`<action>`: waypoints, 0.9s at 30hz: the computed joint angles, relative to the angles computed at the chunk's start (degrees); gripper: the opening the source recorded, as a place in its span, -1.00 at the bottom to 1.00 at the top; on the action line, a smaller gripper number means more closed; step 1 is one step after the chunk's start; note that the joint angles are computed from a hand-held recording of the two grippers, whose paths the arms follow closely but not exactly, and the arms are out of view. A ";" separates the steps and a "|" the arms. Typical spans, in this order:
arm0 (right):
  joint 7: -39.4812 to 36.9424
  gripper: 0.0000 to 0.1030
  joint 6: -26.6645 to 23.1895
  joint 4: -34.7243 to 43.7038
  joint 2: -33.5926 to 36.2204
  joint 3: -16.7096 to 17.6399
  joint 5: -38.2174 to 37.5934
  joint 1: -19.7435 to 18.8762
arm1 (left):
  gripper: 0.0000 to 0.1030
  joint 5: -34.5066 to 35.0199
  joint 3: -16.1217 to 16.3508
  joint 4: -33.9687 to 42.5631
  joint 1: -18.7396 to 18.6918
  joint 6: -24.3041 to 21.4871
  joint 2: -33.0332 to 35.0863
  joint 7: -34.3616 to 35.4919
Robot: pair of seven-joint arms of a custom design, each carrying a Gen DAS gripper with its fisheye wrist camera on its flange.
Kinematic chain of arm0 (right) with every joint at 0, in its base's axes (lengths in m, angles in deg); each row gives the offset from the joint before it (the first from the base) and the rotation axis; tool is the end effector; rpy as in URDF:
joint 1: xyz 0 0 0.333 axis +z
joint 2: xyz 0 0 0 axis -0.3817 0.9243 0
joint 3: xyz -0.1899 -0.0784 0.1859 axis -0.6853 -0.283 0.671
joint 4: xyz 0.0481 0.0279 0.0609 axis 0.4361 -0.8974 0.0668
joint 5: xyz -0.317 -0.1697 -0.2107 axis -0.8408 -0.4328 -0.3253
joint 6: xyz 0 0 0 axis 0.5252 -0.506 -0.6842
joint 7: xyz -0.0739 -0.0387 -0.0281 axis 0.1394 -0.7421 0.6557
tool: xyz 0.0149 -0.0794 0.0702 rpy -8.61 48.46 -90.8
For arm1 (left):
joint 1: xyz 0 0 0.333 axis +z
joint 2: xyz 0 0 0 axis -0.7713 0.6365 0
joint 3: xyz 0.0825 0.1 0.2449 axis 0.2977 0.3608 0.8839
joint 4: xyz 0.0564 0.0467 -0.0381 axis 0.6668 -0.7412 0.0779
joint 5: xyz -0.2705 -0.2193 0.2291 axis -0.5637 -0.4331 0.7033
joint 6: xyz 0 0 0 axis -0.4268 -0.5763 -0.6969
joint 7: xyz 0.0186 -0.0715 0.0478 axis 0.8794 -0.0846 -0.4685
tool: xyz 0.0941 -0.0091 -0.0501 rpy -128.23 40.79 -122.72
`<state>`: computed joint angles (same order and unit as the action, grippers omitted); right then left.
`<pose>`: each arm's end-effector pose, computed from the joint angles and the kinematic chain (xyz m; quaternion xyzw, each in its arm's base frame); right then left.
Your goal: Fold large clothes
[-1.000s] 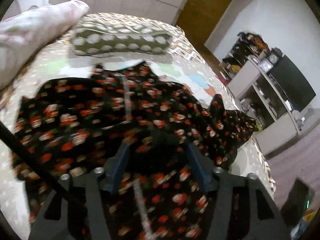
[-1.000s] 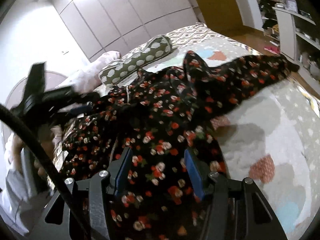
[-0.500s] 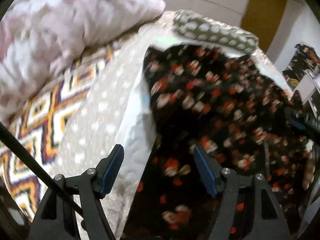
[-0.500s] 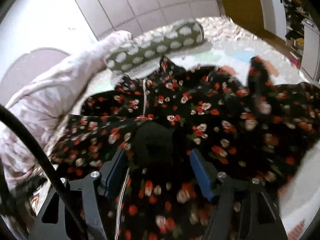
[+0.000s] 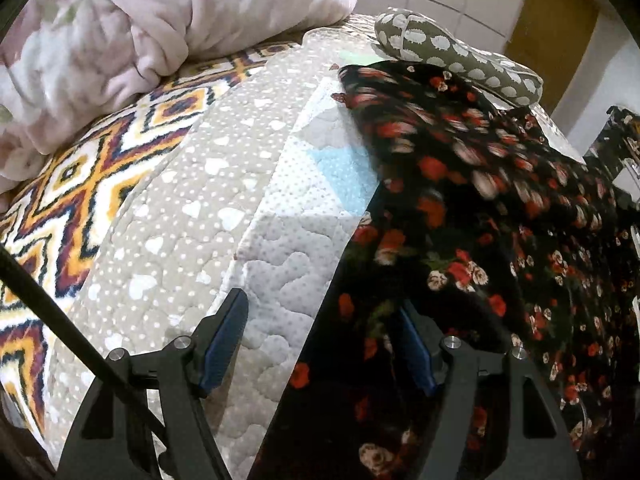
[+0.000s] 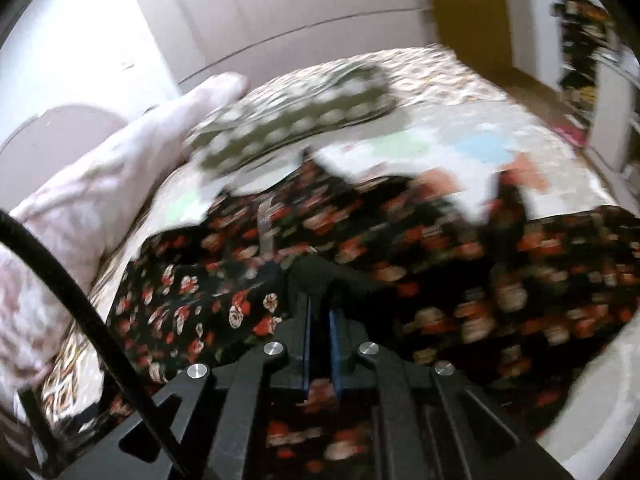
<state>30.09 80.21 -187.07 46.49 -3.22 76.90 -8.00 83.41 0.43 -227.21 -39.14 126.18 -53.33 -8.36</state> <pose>0.5778 0.1387 0.4305 -0.6191 0.6790 -0.1330 0.3716 0.4580 0.0223 0.3858 -0.7615 0.5746 -0.2120 0.2122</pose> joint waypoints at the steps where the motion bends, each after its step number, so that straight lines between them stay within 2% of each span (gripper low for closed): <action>1: 1.65 -0.85 -0.19 -0.23 -0.07 -0.28 -1.73 -0.49 | 0.38 0.15 -0.18 0.17 0.12 -0.09 0.08 -0.17; 3: 4.14 -0.84 -1.68 -1.26 0.02 -1.01 -4.31 -1.59 | 0.38 0.65 -0.54 0.35 0.34 -0.51 0.01 -0.45; 5: 3.06 -0.78 -4.78 -0.91 1.15 -1.25 -4.34 -2.12 | 0.38 0.48 -0.02 0.71 -0.10 -1.64 -0.31 -0.02; 7: 7.96 -0.64 -6.05 -0.65 2.11 -1.10 -10.86 -2.79 | 0.38 -0.33 0.80 0.78 -0.87 -3.41 -1.67 0.56; 9: 9.85 -0.55 -4.39 -1.56 1.81 -0.87 -13.58 -3.24 | 0.38 -1.30 1.57 0.50 -1.60 -4.68 -3.72 1.22; 10: 9.06 -0.45 -4.02 -1.94 1.39 -0.75 -12.52 -3.40 | 0.38 -1.79 1.96 0.36 -1.94 -5.02 -4.65 1.73; 12: 7.61 -0.38 -2.70 -3.53 -0.65 -0.78 -10.49 -3.38 | 0.38 -2.76 2.62 0.15 -2.52 -4.59 -6.36 2.97; 16: 11.71 -0.28 2.18 -8.18 -6.05 -1.12 -16.67 -3.06 | 0.38 1.45 -1.38 1.34 2.23 -4.48 -6.44 0.39; 17: 11.73 -0.28 2.63 -8.77 -7.01 -1.55 -16.68 -2.22 | 0.38 1.86 -1.35 1.22 2.82 -4.59 -6.53 -0.28; 19: 8.99 -0.28 2.96 -9.01 -8.27 -3.54 -13.44 1.20 | 0.38 0.13 1.39 0.24 1.35 -5.57 -7.33 1.08; 21: 1.14 -0.28 2.33 -8.68 -9.51 -6.93 -5.59 7.56 | 0.38 -1.79 3.67 -1.91 0.30 -7.06 -9.65 2.89; 23: -5.79 -0.28 0.29 -6.81 -8.98 -8.39 0.51 12.03 | 0.38 -3.04 4.62 -4.23 -0.06 -7.91 -12.17 4.47; 26: -17.33 -0.28 -5.43 -1.53 -5.79 -7.88 10.82 16.55 | 0.39 -5.21 6.12 -7.51 -0.86 -10.51 -15.98 7.29; 27: -19.71 -0.22 -6.99 0.47 -4.27 -7.04 13.12 17.14 | 0.39 -6.76 7.52 -8.77 -2.01 -11.73 -17.44 9.03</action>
